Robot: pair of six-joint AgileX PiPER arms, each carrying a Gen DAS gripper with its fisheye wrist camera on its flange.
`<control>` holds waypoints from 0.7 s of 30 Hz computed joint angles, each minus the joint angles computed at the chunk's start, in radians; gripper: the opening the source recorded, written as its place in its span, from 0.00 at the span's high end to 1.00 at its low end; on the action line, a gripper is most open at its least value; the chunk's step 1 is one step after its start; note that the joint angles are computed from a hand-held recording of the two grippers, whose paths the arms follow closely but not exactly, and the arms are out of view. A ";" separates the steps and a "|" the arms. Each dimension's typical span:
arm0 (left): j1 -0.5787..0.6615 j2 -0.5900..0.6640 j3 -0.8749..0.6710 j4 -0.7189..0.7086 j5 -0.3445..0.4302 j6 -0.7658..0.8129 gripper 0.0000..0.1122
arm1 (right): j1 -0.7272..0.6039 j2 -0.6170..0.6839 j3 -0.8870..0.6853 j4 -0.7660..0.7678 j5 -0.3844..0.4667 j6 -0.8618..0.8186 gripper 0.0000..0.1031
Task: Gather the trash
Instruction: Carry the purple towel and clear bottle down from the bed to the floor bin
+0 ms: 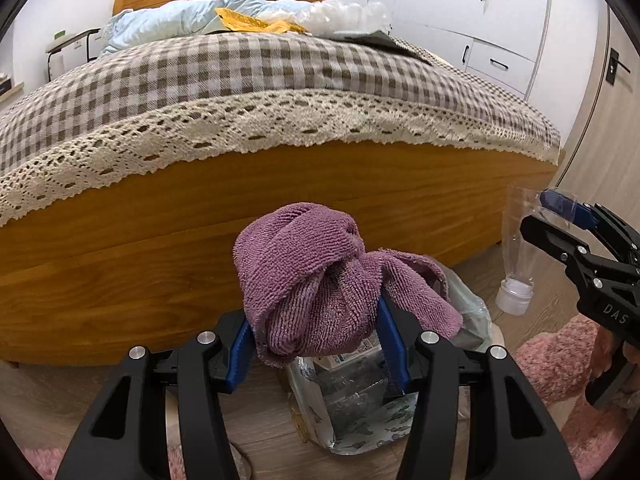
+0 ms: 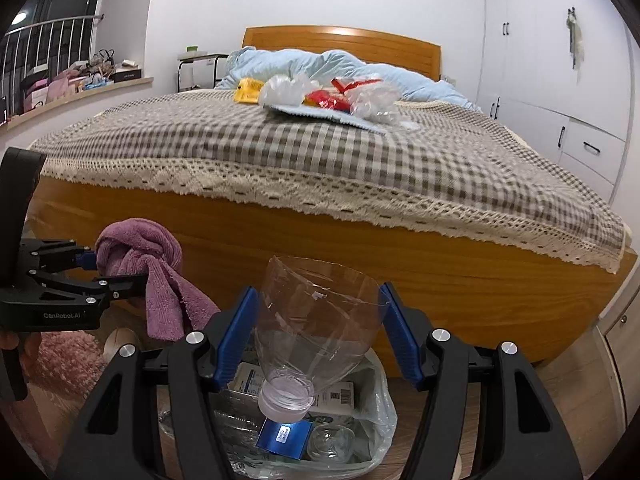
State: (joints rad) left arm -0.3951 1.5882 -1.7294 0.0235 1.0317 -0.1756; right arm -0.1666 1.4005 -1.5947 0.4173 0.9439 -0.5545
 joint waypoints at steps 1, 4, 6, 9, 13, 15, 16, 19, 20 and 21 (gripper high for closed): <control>-0.003 0.004 0.005 0.005 -0.005 0.000 0.54 | 0.003 0.004 0.005 -0.002 -0.006 -0.001 0.41; -0.011 0.016 0.013 0.020 -0.015 -0.002 0.54 | 0.013 0.017 0.018 -0.004 -0.023 0.002 0.41; -0.016 0.024 0.024 0.035 -0.019 -0.007 0.54 | 0.014 0.023 0.027 -0.005 -0.030 0.002 0.41; -0.018 0.037 0.028 0.047 -0.007 -0.014 0.54 | 0.006 0.022 0.039 -0.006 -0.032 0.001 0.41; -0.015 0.041 0.037 0.051 0.002 -0.022 0.54 | -0.019 0.026 0.037 0.006 -0.028 0.006 0.41; -0.025 0.060 0.029 0.063 0.021 -0.035 0.54 | -0.027 0.030 0.039 0.007 -0.025 0.011 0.41; -0.028 0.072 0.022 0.070 0.033 -0.038 0.54 | -0.032 0.034 0.039 0.011 -0.018 0.009 0.41; -0.039 0.097 0.014 0.069 0.056 -0.035 0.54 | -0.042 0.046 0.048 0.020 -0.002 0.006 0.41; -0.047 0.108 0.006 0.070 0.062 -0.032 0.54 | -0.047 0.051 0.051 0.025 0.003 0.005 0.41; -0.056 0.114 0.003 0.076 0.063 -0.030 0.54 | -0.053 0.058 0.052 0.025 0.008 0.009 0.41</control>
